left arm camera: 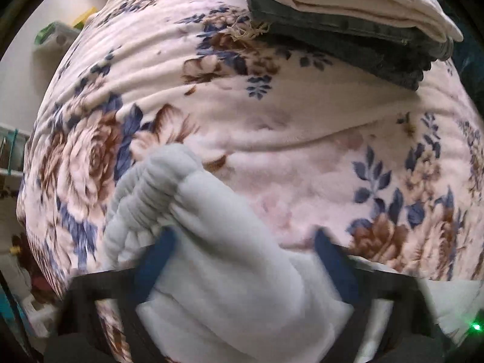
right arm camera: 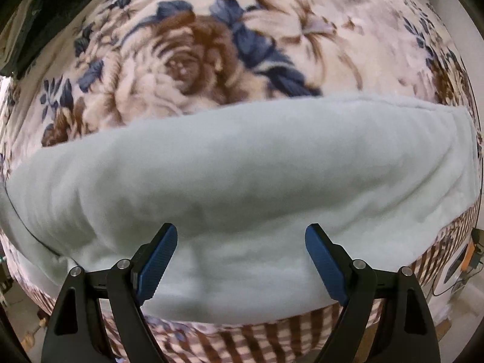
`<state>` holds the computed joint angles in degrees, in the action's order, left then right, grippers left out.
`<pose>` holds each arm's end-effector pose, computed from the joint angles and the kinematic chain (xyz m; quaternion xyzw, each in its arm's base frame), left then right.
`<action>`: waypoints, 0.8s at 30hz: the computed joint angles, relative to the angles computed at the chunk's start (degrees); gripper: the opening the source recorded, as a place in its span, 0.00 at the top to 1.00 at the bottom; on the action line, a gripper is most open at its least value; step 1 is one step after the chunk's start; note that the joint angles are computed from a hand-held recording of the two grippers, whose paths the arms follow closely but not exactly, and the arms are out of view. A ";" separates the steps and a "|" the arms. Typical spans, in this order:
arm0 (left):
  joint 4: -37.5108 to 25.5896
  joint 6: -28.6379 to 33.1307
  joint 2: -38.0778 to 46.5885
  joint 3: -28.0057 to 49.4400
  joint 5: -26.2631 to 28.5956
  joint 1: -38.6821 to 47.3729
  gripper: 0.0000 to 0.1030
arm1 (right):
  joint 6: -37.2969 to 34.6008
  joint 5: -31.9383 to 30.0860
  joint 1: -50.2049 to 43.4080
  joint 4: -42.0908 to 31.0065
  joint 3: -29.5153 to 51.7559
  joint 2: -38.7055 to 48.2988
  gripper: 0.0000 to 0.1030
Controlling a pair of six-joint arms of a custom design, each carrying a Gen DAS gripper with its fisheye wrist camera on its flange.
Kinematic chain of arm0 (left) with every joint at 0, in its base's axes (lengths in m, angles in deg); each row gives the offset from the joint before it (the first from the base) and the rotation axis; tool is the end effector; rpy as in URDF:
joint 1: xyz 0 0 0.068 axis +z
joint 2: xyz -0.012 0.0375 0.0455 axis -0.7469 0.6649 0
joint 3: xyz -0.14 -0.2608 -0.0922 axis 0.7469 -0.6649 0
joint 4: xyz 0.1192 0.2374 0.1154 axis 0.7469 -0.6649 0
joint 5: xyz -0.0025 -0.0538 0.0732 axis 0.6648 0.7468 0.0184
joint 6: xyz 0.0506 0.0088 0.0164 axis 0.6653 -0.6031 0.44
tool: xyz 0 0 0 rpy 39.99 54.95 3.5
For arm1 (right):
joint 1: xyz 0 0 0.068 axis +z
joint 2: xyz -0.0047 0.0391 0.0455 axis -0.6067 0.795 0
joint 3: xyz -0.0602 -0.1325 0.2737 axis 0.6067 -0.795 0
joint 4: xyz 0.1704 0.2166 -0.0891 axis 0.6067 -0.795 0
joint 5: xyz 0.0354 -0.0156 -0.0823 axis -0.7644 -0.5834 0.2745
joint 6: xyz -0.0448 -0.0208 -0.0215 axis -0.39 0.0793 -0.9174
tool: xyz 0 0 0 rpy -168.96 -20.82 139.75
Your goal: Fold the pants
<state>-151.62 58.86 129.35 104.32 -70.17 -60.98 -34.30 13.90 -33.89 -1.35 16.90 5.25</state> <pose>0.4116 -0.0885 0.2816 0.0380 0.9970 0.0469 0.0476 0.1855 0.0135 0.2554 -0.3045 -0.9507 -0.0110 0.0569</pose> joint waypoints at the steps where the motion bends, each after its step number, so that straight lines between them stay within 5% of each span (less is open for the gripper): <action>1: 0.53 1.49 -0.17 -0.90 0.16 0.91 0.77 | 0.67 0.12 0.74 0.04 0.80 0.73 0.14; 3: 2.10 3.28 -2.88 -4.28 3.85 3.76 0.93 | 2.75 -0.05 2.91 0.67 2.85 2.75 0.14; 9: 2.42 8.70 -21.78 -19.71 6.64 18.41 0.93 | 9.95 -2.88 11.95 1.02 8.00 6.84 0.14; 16: 2.70 13.75 -27.59 -35.19 7.37 31.72 0.84 | 16.84 -6.33 22.43 3.40 9.29 11.54 0.14; 18: 2.43 13.00 -28.45 -35.81 5.98 31.46 0.73 | 19.13 -7.04 23.79 4.54 9.35 11.50 0.14; 21: -2.18 13.05 -31.45 -33.23 7.51 31.56 0.72 | 22.05 -7.65 24.04 6.79 9.38 9.87 0.14; 23: -4.04 13.69 -35.66 -31.70 6.70 29.65 0.52 | 24.29 -8.05 23.35 7.59 8.76 5.79 0.14; 24: -4.90 13.86 -38.03 -30.68 4.92 26.75 0.14 | 26.19 -7.67 23.19 7.61 8.61 3.12 0.14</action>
